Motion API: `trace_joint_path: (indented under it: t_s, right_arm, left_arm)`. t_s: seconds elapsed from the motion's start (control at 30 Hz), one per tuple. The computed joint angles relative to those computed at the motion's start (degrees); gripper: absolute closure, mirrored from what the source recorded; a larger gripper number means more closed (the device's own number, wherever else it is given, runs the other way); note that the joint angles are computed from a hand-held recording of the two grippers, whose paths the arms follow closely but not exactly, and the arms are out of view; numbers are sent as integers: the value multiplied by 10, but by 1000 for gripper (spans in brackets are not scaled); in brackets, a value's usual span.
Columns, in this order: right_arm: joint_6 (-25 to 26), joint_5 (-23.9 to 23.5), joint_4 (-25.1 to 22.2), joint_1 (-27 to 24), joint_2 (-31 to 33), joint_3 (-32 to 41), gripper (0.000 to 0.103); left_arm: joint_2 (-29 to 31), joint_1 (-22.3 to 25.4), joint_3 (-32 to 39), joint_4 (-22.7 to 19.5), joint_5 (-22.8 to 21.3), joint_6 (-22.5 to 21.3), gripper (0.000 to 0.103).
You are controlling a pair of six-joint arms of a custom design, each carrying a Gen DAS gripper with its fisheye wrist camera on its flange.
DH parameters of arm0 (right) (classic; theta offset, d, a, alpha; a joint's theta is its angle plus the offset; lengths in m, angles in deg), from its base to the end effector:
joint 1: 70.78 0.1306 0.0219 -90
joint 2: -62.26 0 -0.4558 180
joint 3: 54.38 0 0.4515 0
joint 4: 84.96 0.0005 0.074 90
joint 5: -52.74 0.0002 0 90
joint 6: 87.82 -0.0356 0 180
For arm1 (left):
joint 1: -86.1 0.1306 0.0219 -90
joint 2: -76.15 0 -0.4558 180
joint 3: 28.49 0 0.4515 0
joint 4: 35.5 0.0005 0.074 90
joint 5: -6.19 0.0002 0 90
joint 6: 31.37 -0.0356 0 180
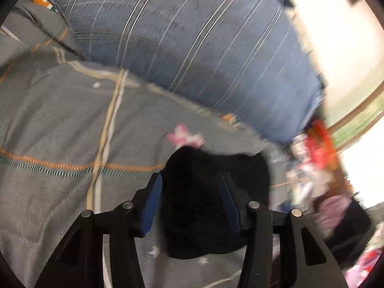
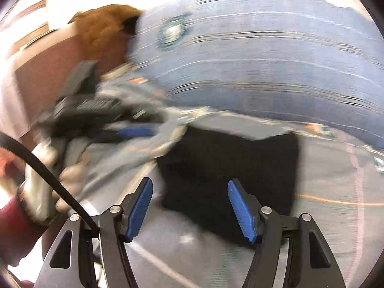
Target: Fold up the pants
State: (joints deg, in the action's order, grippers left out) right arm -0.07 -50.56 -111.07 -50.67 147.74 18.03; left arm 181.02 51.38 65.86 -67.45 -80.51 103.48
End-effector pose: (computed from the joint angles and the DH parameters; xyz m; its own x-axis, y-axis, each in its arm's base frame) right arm 0.4761 0.1825 0.4141 -0.6125 -0.1836 -0.7689 -0.4784 0.8604 0.1757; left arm 0.5439 -0.3800 0.4146 -0.8191 -0.2890 -0.4955 0.0365 0.8358 -0.5478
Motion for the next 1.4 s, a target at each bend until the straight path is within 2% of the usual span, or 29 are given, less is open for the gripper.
trace_joint_path:
  t_s: [0.07,0.1,0.2,0.3,0.43,0.53,0.63,0.7,0.8,0.87,0.97,1.03,1.1,1.13,1.2,1.27,1.33,1.4]
  right_arm:
    - [-13,-2,-11,-14,17,17,41]
    - [-16,-10,-17,-18,28,26,41]
    - [2,-16,-52,-19,66,61,41]
    - [8,12,-89,-18,118,106,44]
    - [-1,33,-110,-23,153,133,43]
    - [-4,32,-120,-23,139,131,43]
    - [-18,-5,-84,-24,106,115,43]
    - [5,-40,-86,-15,100,122,43]
    - [36,-68,-136,10,128,161,45]
    - [43,-58,-171,26,165,196,49]
    - [7,-36,-215,35,229,245,48]
    - [-18,-41,-187,34,230,236,44]
    - [-17,-77,-198,25,221,238,41]
    - [-24,-110,-168,13,199,221,41]
    - [-42,-131,-114,-8,157,184,41]
    - [-45,-105,-93,-28,120,154,41]
    - [-38,-60,-74,-43,88,122,41]
    - [-30,-30,-62,-56,61,88,41]
  left_arm:
    - [22,-10,15,-52,-17,-4,54]
    - [27,-13,14,-64,-19,1,54]
    - [5,-10,-38,-1,13,54,54]
    - [-3,-13,-53,10,19,66,54]
    - [-7,-33,-48,-17,-10,24,54]
    - [-22,-32,-56,-34,-15,12,54]
    - [-53,-21,-92,-6,-7,35,54]
    - [-67,-18,-105,-1,-18,45,54]
    - [-80,-18,-119,5,-32,59,54]
    - [-88,-21,-127,4,-40,63,54]
    - [-97,-25,-133,-6,-54,60,54]
    - [-102,-26,-135,-8,-57,58,54]
    - [-106,-24,-135,-2,-54,55,54]
    - [-106,-22,-130,-1,-53,50,54]
    - [-100,-20,-117,-3,-50,40,54]
    - [-81,-19,-87,-12,-47,23,54]
    - [-55,-24,-46,-26,-55,1,54]
    - [-32,-29,-13,-36,-58,-24,51]
